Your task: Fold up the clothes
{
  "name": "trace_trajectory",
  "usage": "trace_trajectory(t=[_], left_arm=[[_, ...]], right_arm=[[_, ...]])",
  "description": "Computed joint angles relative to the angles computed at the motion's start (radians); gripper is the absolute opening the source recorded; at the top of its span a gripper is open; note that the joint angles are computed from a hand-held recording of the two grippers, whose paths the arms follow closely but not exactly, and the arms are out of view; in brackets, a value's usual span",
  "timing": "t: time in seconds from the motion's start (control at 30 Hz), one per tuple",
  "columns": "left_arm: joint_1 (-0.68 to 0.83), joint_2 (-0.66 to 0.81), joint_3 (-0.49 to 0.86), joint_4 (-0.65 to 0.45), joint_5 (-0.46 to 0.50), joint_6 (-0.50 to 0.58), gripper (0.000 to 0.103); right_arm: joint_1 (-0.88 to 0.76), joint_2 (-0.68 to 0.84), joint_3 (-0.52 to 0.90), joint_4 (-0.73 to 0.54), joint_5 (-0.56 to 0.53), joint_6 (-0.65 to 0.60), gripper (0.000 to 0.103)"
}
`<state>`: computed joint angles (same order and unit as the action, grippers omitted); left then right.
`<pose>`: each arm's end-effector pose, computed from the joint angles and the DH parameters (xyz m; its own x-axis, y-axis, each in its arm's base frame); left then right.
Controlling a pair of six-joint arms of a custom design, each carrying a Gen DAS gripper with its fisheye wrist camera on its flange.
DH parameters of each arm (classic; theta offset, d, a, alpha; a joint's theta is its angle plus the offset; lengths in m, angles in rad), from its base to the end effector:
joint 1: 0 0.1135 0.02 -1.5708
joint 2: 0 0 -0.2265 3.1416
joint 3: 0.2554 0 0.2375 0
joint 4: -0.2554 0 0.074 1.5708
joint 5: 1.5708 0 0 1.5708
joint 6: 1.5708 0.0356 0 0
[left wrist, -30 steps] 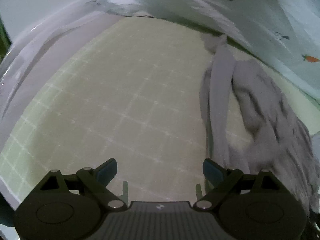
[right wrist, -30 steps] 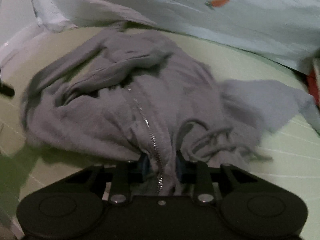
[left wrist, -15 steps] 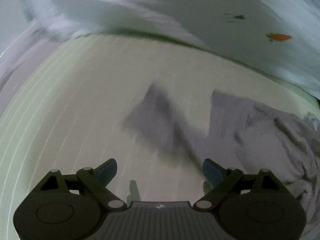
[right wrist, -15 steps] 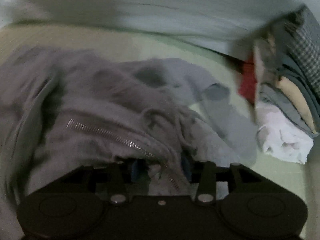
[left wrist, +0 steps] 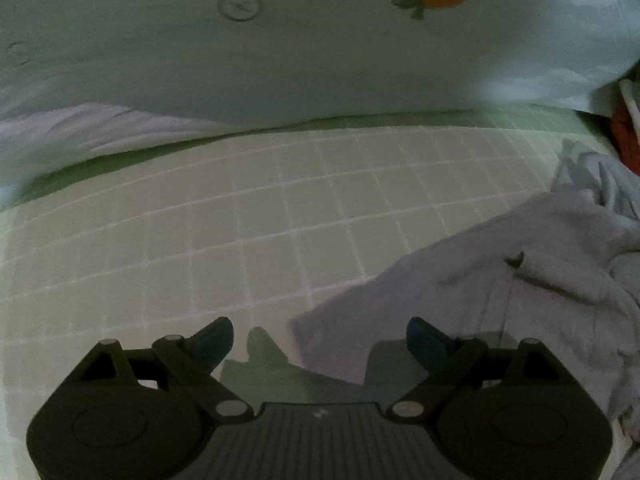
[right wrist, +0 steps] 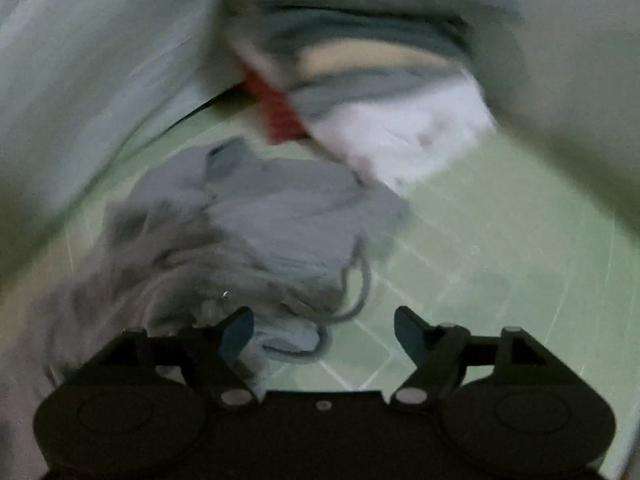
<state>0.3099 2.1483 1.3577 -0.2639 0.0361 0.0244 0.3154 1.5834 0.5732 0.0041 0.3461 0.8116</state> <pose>0.3833 0.1214 0.0868 -0.8350 -0.2418 -0.4943 -0.2675 0.9634 -0.0193 0.2446 0.0671 0.0865 -0.6393 0.5092 -0.5762 0.5005 0.8444 0.1909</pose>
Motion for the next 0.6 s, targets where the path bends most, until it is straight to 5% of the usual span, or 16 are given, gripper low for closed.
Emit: trace_trajectory(t=[0.17, 0.3, 0.4, 0.6], left_arm=[[-0.012, 0.055, 0.040, 0.043, 0.104, -0.023, 0.091], [-0.031, 0.087, 0.059, 0.059, 0.139, -0.027, 0.077], [-0.062, 0.070, 0.017, 0.104, 0.061, 0.003, 0.059], [-0.053, -0.037, -0.108, 0.105, -0.003, -0.083, 0.040]], right_arm=[[-0.063, 0.055, -0.076, 0.242, -0.213, 0.195, 0.088], [-0.015, 0.205, 0.126, 0.104, -0.145, 0.162, 0.094], [0.009, 0.268, 0.210, 0.078, -0.133, 0.097, 0.091], [0.054, 0.414, 0.415, 0.035, -0.176, -0.050, 0.079]])
